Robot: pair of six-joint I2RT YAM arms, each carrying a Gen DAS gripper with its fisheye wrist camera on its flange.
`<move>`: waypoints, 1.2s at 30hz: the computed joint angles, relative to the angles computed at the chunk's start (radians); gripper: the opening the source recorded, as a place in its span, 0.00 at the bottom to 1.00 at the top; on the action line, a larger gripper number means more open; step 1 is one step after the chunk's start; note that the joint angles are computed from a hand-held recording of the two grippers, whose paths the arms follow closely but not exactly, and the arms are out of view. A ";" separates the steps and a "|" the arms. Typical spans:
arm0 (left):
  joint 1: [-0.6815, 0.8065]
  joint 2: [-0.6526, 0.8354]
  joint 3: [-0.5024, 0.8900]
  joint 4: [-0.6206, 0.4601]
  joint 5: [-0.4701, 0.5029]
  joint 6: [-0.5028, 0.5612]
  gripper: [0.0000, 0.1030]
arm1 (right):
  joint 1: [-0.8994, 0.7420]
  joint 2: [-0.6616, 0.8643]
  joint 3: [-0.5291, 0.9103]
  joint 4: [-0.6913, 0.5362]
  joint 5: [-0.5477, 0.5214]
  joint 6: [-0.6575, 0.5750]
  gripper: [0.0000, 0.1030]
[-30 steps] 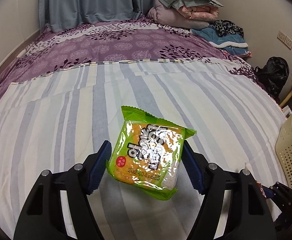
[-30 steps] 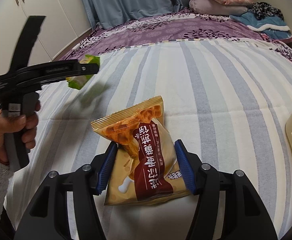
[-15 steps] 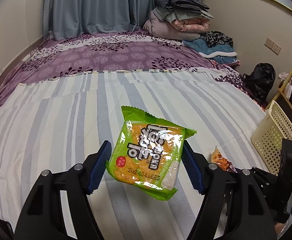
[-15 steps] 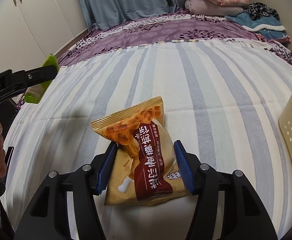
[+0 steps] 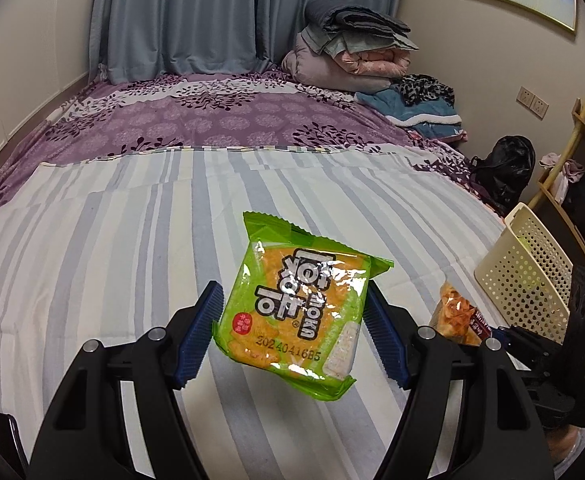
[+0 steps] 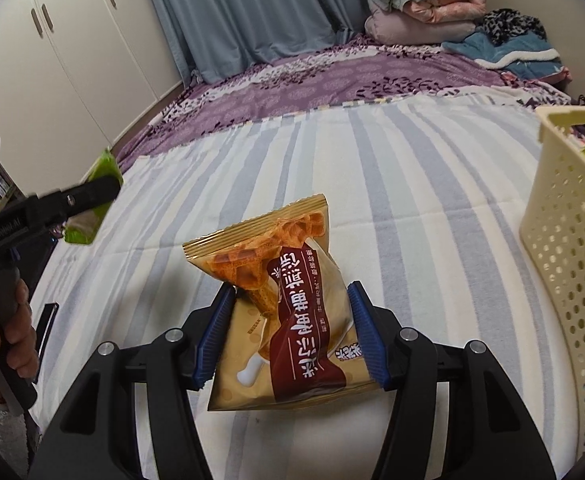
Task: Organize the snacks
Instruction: 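Carry the orange-red snack bag into the cream basket and open the right gripper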
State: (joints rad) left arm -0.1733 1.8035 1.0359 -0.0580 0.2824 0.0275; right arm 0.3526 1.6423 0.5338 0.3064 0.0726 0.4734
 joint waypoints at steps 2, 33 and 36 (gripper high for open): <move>-0.001 -0.008 -0.004 -0.004 0.004 0.001 0.70 | -0.007 -0.057 -0.025 -0.010 0.008 0.000 0.56; -0.195 -0.152 -0.053 -0.038 -0.042 0.006 0.70 | -0.809 -0.950 -0.255 -0.475 -0.223 -0.230 0.56; -0.224 -0.152 -0.048 -0.042 -0.054 0.003 0.70 | -0.916 -0.908 -0.257 -0.459 -0.282 -0.270 0.56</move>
